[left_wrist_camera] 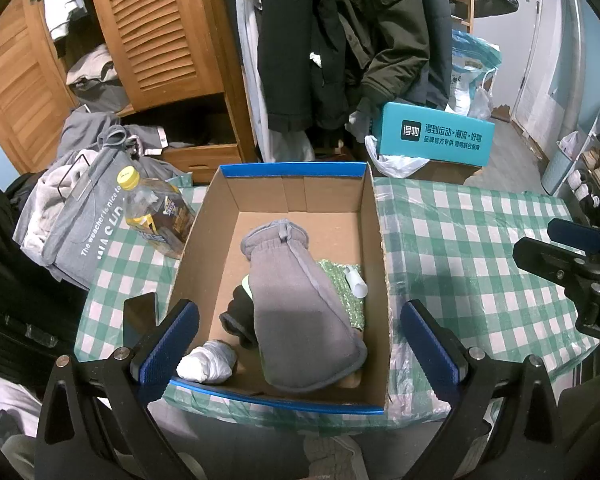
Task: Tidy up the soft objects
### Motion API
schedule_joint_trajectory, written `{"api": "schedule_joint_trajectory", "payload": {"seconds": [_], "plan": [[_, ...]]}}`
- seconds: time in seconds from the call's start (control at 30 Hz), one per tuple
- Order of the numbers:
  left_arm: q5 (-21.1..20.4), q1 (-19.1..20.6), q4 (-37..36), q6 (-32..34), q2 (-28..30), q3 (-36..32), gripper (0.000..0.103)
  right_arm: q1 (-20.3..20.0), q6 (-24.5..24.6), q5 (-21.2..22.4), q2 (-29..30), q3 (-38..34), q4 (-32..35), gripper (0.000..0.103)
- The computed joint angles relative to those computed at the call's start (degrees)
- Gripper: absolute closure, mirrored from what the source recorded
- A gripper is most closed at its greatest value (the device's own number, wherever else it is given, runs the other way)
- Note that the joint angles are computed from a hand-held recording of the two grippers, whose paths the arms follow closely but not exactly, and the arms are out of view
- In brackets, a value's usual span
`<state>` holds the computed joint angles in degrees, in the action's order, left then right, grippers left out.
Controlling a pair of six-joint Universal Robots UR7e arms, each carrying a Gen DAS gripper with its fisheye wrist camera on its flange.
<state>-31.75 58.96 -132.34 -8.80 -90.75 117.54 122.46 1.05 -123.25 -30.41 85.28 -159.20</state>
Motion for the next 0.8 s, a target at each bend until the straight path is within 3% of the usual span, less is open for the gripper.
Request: {"api": "schedule_joint_trajectory", "payload": {"seconds": [0.8], "plan": [[0.0, 0.0, 0.9, -0.8, 0.1, -0.4, 0.001, 0.1, 0.1, -0.1, 0.1, 0.2, 0.2, 0.031]]}}
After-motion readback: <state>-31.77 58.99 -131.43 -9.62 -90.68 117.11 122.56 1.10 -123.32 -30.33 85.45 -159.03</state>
